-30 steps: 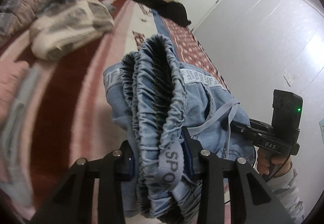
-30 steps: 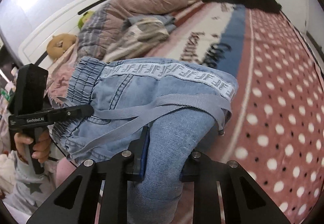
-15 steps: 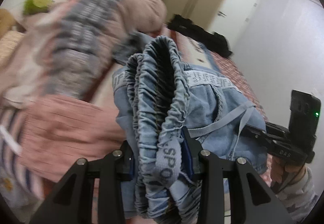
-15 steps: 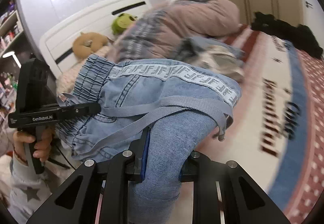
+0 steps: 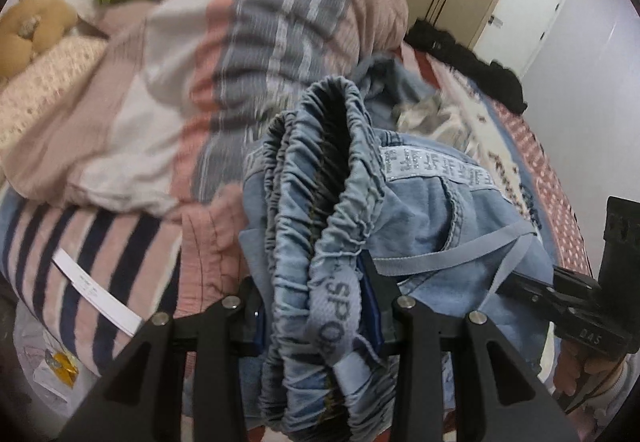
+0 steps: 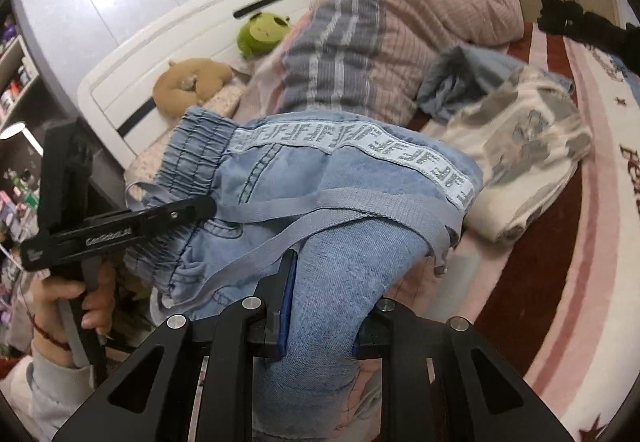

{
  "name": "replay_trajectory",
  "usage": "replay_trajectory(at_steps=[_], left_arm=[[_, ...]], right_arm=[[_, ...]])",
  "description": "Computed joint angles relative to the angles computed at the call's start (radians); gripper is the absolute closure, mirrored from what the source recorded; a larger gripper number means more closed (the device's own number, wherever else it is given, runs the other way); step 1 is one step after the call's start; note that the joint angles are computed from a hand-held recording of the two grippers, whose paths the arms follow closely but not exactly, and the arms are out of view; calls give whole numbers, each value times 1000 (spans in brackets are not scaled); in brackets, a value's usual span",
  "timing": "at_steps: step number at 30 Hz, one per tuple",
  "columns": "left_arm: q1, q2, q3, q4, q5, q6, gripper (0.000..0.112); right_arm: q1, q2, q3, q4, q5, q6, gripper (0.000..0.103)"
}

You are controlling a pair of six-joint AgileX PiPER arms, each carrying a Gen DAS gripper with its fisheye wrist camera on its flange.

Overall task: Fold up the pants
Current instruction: 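Carry the folded jeans with both tools toward the clothes pile by the headboard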

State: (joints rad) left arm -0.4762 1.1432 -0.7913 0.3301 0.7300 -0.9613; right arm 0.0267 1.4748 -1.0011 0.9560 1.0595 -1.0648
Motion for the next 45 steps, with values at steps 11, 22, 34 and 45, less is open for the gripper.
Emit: replay_trajectory(at_steps=[11, 22, 34, 45], left_arm=[[148, 42, 103, -97, -126, 155, 51], [123, 63, 75, 26, -142, 5, 62], [58, 66, 38, 67, 3, -76, 42], [-169, -20, -129, 275, 312, -240, 37]], right_arm=[[44, 46, 71, 6, -75, -85, 84], [49, 74, 78, 68, -137, -155, 81], [6, 37, 106, 27, -105, -197, 65], [-197, -129, 197, 86, 33, -441, 59]])
